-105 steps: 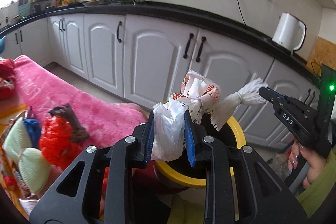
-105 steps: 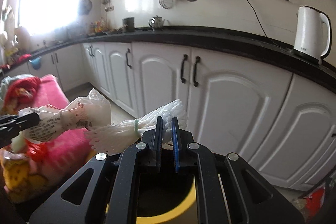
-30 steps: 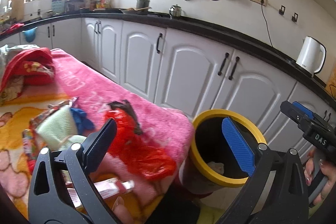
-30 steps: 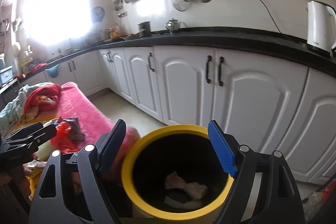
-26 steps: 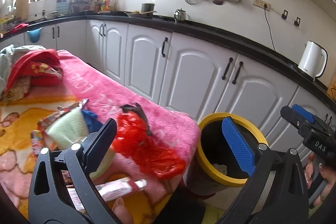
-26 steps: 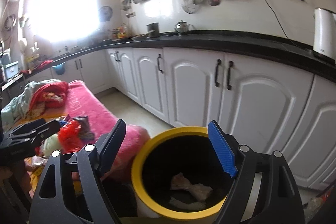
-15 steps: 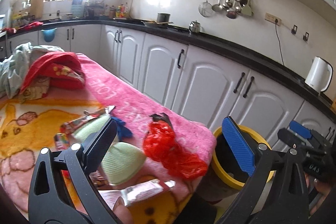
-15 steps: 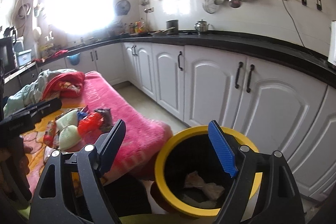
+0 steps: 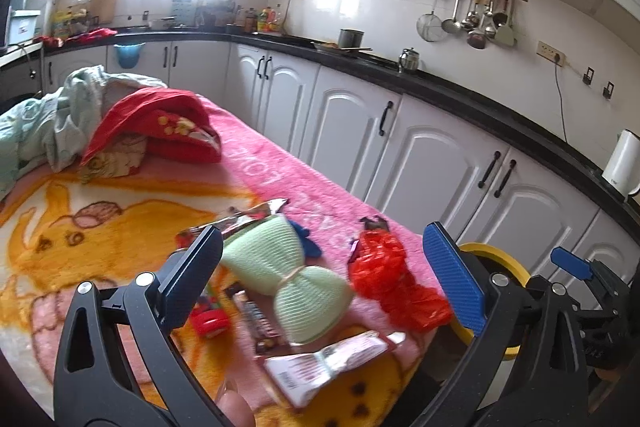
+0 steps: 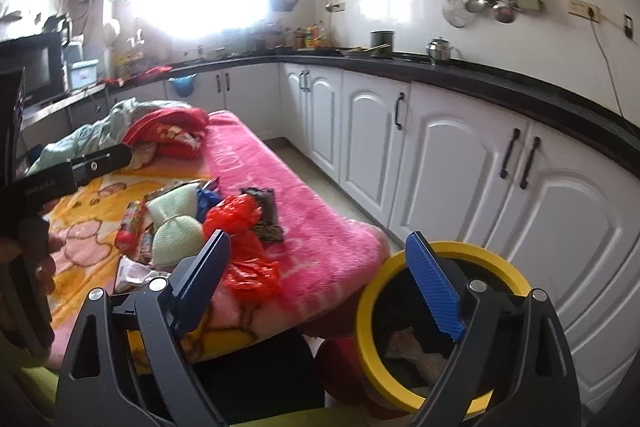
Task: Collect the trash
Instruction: 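Move both open tools back over the table items, then grasp the white paper snack packet with the left tool while the right tool grasps the red plastic bag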
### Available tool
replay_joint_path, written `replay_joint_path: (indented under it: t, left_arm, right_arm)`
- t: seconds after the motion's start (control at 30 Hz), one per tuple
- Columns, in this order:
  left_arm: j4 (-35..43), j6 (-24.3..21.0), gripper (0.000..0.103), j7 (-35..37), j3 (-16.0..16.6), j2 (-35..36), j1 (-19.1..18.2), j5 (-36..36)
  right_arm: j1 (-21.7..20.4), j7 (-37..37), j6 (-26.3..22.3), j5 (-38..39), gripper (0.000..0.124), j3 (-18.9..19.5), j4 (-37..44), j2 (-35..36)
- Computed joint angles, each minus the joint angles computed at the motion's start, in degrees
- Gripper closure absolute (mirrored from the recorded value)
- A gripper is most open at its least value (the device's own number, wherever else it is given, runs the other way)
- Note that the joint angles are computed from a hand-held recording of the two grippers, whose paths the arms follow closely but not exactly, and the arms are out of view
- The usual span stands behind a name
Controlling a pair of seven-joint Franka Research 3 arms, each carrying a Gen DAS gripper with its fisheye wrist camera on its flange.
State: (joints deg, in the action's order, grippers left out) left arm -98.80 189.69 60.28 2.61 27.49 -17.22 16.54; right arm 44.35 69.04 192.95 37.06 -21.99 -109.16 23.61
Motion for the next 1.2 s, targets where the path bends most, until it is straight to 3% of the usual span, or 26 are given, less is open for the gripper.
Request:
replay_joint_path:
  t: [0.13,0.33,0.47,0.7,0.8,0.9,1.07,1.2]
  left_arm:
    - [-2.16,-0.61,0.011,0.87,-2.58,-1.13,3.22,0.97]
    - [-4.37,-3.84,0.011,4.32,-17.48,-0.93,17.32,2.36]
    - [-5.5,-6.1,0.011,7.75,-25.19,-0.12,24.27,0.81]
    - [-6.63,-9.12,0.011,13.85,-29.59,0.4,27.49,-3.31]
    - [-6.42,-11.2,0.011,18.83,-34.19,1.66,30.99,-5.31]
    - [-5.41,-13.99,0.011,24.44,-39.23,3.83,34.54,-7.65]
    - [-2.72,-18.42,0.011,31.35,-40.92,6.35,34.7,-10.06]
    - [-1.25,-20.22,0.011,35.25,-39.37,6.92,32.71,-11.19]
  right_arm:
    - [-2.22,1.37,-2.4,-2.35,0.038,2.37,1.91,0.85]
    - [-6.75,4.71,-7.95,-7.52,0.037,6.42,6.23,3.15]
    - [-9.88,6.97,-11.49,-10.14,0.037,9.02,9.39,5.28]
    - [-15.31,9.85,-17.31,-14.85,0.037,13.45,14.87,9.02]
    - [-19.38,9.61,-19.72,-15.71,0.038,17.81,17.47,10.54]
    - [-25.68,8.27,-23.55,-14.61,0.045,24.82,20.79,12.45]
    - [-31.48,6.24,-29.66,-12.46,0.063,31.07,25.33,15.43]
    - [-33.81,4.09,-31.76,-9.05,0.072,33.46,26.43,16.31]
